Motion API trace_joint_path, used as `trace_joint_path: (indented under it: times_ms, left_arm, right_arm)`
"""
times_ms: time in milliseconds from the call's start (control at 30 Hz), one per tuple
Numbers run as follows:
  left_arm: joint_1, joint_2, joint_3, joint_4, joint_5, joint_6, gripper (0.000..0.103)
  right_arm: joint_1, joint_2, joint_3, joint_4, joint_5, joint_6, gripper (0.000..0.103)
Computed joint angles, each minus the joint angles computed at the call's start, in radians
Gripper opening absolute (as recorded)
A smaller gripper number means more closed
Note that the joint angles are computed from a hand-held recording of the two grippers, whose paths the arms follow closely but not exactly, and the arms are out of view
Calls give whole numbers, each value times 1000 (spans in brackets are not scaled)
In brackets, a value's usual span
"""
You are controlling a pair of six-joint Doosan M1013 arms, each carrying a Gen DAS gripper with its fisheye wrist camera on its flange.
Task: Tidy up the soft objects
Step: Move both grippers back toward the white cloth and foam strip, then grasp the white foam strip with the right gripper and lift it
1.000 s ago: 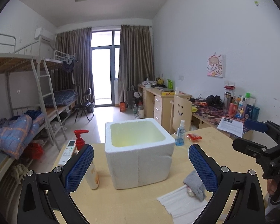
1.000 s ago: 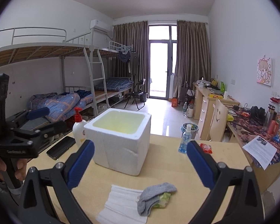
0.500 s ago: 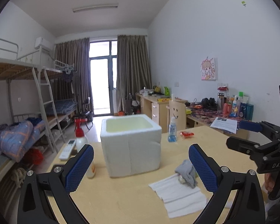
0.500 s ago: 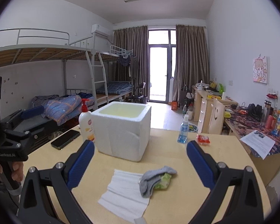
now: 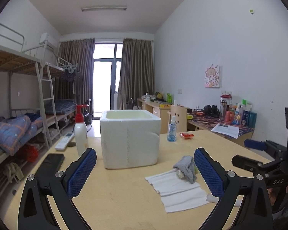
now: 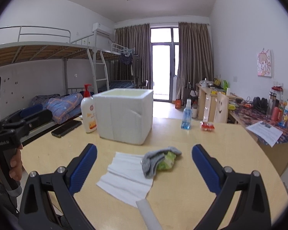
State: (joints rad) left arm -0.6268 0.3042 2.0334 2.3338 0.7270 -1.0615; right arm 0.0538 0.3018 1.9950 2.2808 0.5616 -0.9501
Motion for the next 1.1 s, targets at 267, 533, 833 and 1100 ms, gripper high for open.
trace_joint_path:
  times_ms: [267, 533, 833, 1100]
  left_arm:
    - [-7, 30, 1, 2, -39, 13, 102]
    - [1, 53, -16, 11, -97, 20, 102]
    - [14, 75, -32, 23, -149, 6, 102]
    - [17, 84, -42, 44, -196, 19, 102]
  right_arm:
    - [-10, 16, 18, -50, -25, 53, 101]
    - [-9, 26, 26, -67, -80, 51, 101]
    - [-11, 39, 18, -178, -111, 122, 101]
    - [-12, 52, 21, -234, -143, 153, 95]
